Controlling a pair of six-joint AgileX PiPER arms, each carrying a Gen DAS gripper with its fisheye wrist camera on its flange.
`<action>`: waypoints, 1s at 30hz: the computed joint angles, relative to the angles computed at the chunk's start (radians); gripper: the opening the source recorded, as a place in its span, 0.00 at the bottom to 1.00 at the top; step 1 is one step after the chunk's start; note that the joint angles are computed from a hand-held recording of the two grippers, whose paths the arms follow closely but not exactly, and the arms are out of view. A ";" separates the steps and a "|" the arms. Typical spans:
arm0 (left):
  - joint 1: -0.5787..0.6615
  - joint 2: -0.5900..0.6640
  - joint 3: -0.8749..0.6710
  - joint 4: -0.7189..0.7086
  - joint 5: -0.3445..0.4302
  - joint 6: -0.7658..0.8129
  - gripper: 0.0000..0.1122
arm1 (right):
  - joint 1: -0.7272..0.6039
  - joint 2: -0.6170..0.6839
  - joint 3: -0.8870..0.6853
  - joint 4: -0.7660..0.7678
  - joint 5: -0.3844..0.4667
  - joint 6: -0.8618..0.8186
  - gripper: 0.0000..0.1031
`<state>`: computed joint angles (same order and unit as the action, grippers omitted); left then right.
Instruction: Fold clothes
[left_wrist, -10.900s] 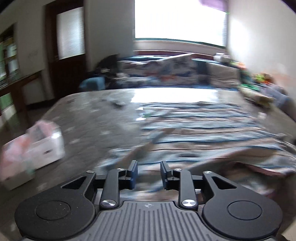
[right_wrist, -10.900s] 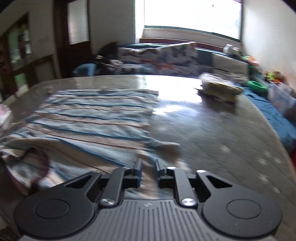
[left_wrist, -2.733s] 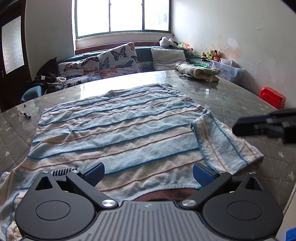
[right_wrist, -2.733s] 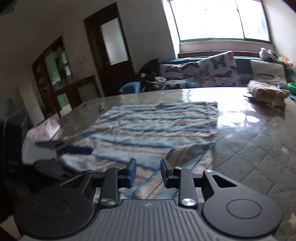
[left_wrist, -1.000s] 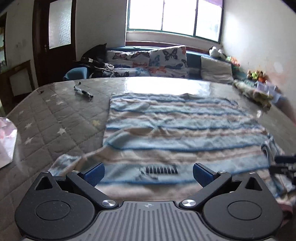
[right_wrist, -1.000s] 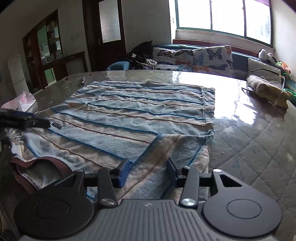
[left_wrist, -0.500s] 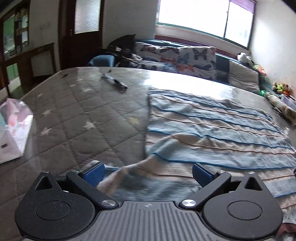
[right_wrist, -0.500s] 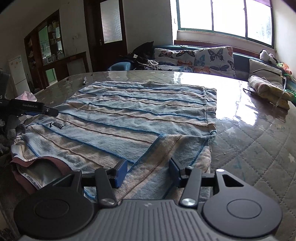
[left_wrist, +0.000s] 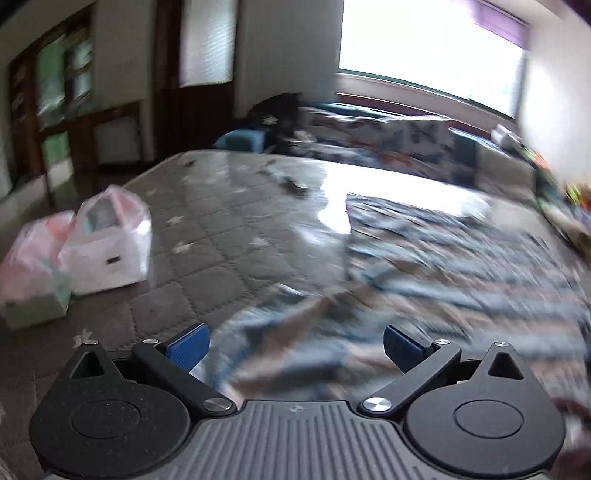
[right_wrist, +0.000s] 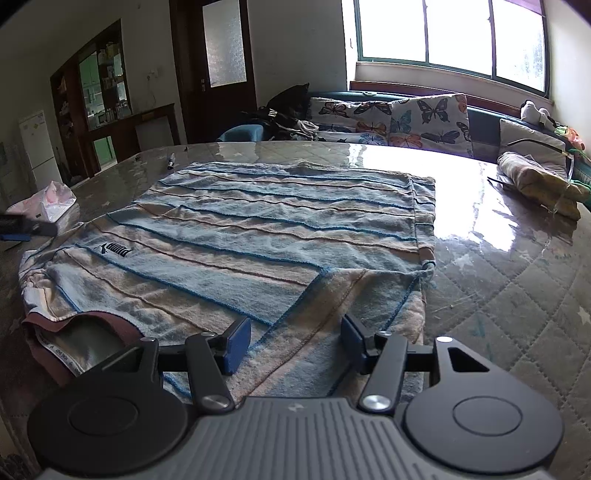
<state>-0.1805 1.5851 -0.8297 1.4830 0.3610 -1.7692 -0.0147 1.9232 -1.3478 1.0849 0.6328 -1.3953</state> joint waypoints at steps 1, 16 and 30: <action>-0.036 -0.002 0.011 0.014 0.026 0.016 0.91 | -0.001 0.000 -0.001 -0.001 0.002 0.002 0.55; -0.148 -0.037 0.090 -0.068 0.185 0.207 0.91 | -0.006 0.003 0.000 0.014 0.013 -0.012 0.57; -0.171 -0.067 0.103 -0.180 0.150 0.380 0.92 | -0.006 0.005 0.000 0.020 0.018 -0.021 0.61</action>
